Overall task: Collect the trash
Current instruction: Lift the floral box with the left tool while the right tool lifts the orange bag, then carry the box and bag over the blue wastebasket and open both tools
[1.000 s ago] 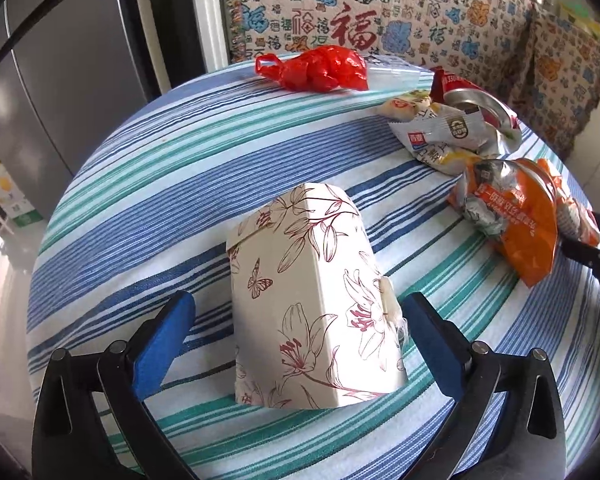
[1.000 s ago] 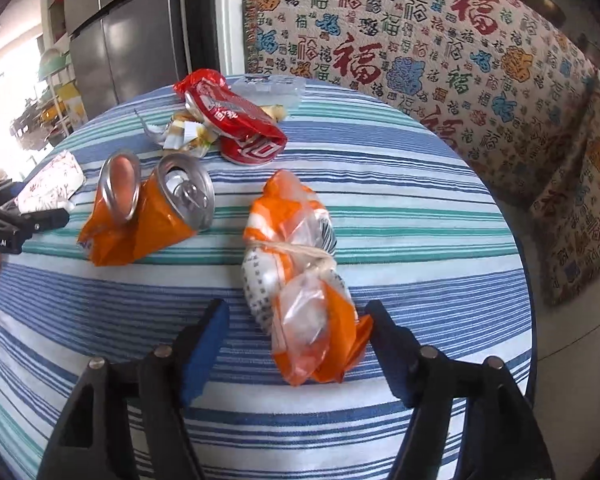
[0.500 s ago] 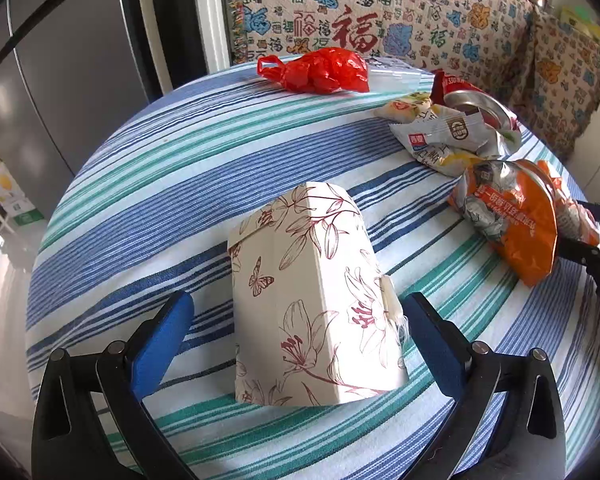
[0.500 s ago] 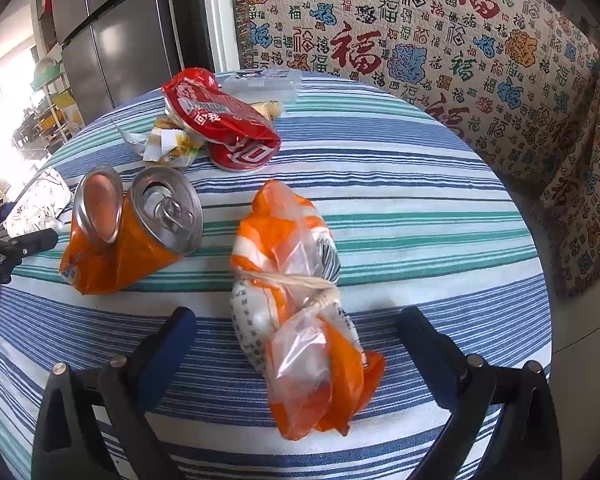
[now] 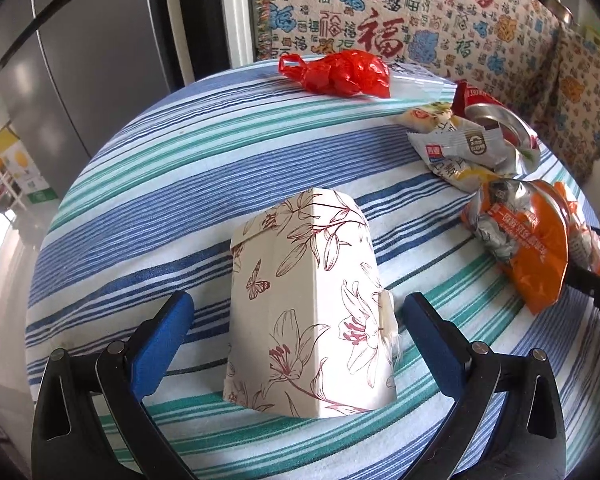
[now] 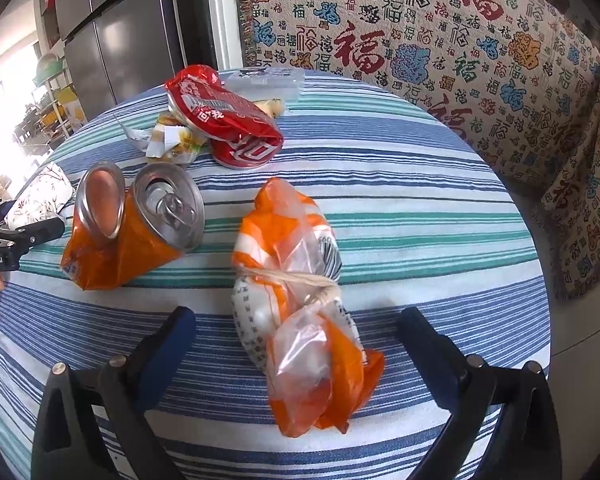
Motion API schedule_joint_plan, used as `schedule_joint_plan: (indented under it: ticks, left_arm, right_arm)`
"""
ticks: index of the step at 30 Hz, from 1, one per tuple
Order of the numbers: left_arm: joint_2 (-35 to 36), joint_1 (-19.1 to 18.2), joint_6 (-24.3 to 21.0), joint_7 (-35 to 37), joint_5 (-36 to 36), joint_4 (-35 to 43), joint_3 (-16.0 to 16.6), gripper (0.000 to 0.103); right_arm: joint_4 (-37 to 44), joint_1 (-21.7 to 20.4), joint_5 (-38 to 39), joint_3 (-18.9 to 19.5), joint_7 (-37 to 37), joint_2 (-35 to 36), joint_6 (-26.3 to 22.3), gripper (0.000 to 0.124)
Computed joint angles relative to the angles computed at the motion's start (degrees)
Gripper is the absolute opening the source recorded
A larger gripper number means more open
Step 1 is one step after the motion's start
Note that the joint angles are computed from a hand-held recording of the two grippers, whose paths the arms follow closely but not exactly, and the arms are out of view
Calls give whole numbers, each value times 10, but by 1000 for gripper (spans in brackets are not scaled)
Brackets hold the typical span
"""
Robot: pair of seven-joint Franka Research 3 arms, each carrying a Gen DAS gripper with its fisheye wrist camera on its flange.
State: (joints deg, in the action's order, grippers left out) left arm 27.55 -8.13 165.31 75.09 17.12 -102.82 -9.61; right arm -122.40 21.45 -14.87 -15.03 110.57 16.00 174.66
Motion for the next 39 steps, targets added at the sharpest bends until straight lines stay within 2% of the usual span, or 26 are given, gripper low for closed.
schedule_joint_plan:
  ticks: [2,4,6,7,8,10,11,12,13,14,16,17,19,21,27,31,34,39]
  left_arm:
    - [3,15,-15,22,-14,8,-17,103]
    - [3,31,-9,34,-38,7,-32,103]
    - [3,58,-1,66,-72,4,-61,103]
    - [2,63,1,78,-80,4,-66,102]
    - [0,60,2,83,-81,4,-63,102]
    - [0,52,2,90,-80,6,-57,102]
    - [1,48,1,94,-79,7,-55,102]
    - [1,41,-1,93,-74,8,-48,100]
    - [0,29,-1,85,-63,9,-34,99]
    - [-1,21,-1,81,-53,9,-25,94]
    - [-4,18,8,82,-42,4,-20,89]
    - [-7,22,15,88,-41,0,-23,86]
    - [-13,41,29,113,-50,-10,-43,70]
    - [-15,48,34,128,-58,-13,-51,61]
    - [-30,57,63,134,-70,-36,-55,52]
    - [-45,73,80,142,-85,-54,-69,52]
    - [-53,58,93,128,-73,-65,-49,51]
    - [-69,71,109,125,-75,-90,-59,50]
  right_arm:
    - [-6,-24,22,26,-27,-5,4,102]
    - [-23,-82,86,90,-90,-18,24,97]
    - [-31,-107,125,119,-137,-29,32,95]
    - [-33,-107,134,122,-152,-32,37,95]
    - [-33,-107,144,124,-166,-34,40,94]
    - [-25,-136,192,162,-215,-33,36,92]
    - [-17,-137,214,167,-238,-30,28,89]
    - [-7,-122,196,151,-226,-25,12,87]
    - [1,-92,175,118,-208,-21,-2,78]
    - [9,-79,164,102,-198,-17,-17,63]
    - [13,-77,168,99,-192,-14,-28,46]
    - [11,-85,177,106,-200,-17,-33,46]
    - [8,-107,211,130,-230,-23,-36,46]
    - [-3,-99,208,122,-225,-31,-24,46]
    - [-39,-92,207,113,-220,-60,7,46]
    - [-69,-89,191,102,-203,-86,25,46]
    - [-100,-92,174,98,-185,-113,38,46]
    - [-134,-111,125,101,-139,-144,50,46]
